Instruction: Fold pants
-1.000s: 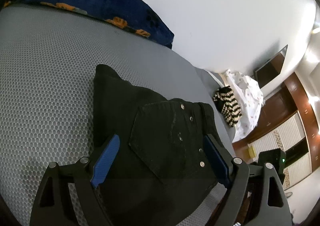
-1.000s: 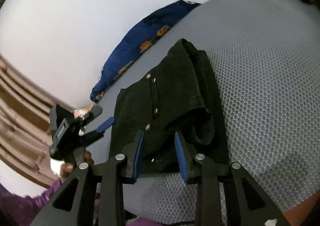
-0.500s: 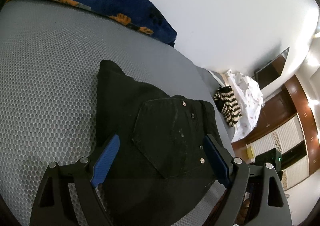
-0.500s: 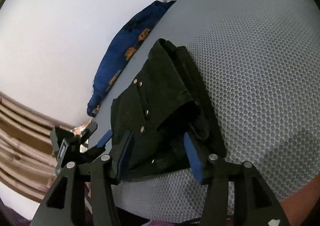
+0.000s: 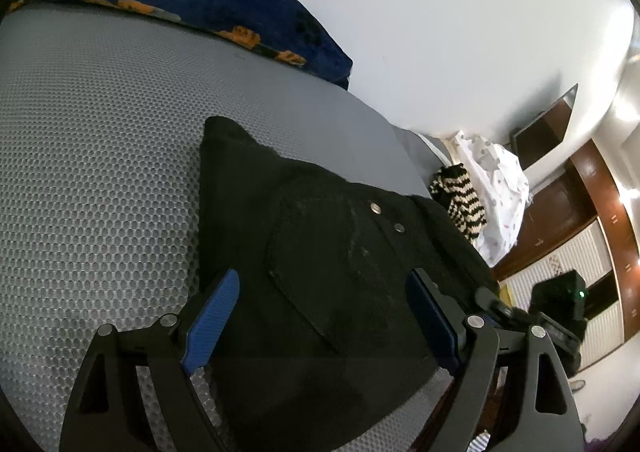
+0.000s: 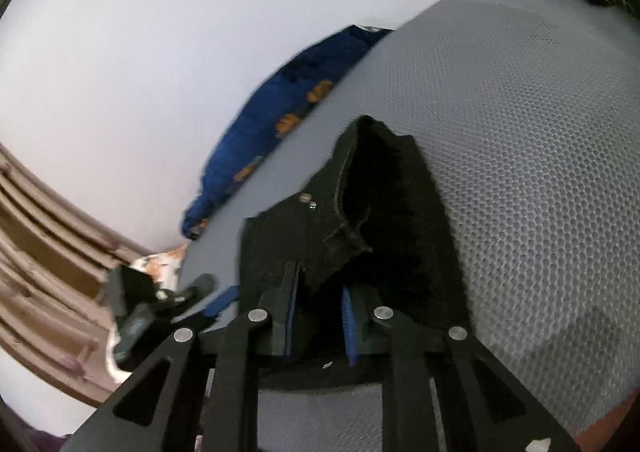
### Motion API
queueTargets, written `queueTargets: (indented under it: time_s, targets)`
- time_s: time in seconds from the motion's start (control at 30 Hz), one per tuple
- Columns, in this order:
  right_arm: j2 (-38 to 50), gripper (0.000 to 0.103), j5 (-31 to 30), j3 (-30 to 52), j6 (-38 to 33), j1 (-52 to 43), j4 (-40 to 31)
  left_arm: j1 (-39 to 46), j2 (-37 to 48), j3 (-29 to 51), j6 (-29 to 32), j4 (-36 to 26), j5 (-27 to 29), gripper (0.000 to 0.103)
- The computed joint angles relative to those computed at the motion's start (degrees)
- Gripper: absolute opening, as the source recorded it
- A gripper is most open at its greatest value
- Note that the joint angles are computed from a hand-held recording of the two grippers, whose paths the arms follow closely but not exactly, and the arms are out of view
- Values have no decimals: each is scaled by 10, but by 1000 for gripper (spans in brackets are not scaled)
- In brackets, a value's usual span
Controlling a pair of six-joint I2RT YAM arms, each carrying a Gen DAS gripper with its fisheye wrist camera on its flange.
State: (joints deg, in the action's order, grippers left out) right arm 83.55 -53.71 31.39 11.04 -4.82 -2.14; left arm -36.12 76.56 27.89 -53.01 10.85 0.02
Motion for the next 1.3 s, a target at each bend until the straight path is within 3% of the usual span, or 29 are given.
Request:
queueTargets:
  time_s: [0.13, 0.3, 0.4, 0.5, 0.73, 0.97, 1.1, 1.3]
  targets:
    - [-11, 15, -1, -17, -53, -25, -62, 5, -2, -7, 3, -3, 3, 85]
    - [88, 14, -20, -10, -52, -48, -34, 6, 11, -12, 1, -1, 3, 85]
    - [60, 14, 9, -6, -69, -30, -47, 4, 5, -12, -6, -2, -6, 85]
    - [99, 14, -12, 2, -62, -42, -35, 8, 5, -8, 2, -7, -16, 85]
    - [128, 13, -37, 11, -93, -64, -43, 19, 37, 31, 102, 10, -49, 85]
    - [141, 12, -46, 11, -86, -69, -32, 57, 114, 89, 214, 33, -13, 85]
    - [164, 12, -65, 17, -89, -83, -31, 100, 180, 148, 228, -5, 46, 85]
    - [174, 12, -80, 15, -92, -95, -35, 94, 205, 164, 246, 2, 19, 82]
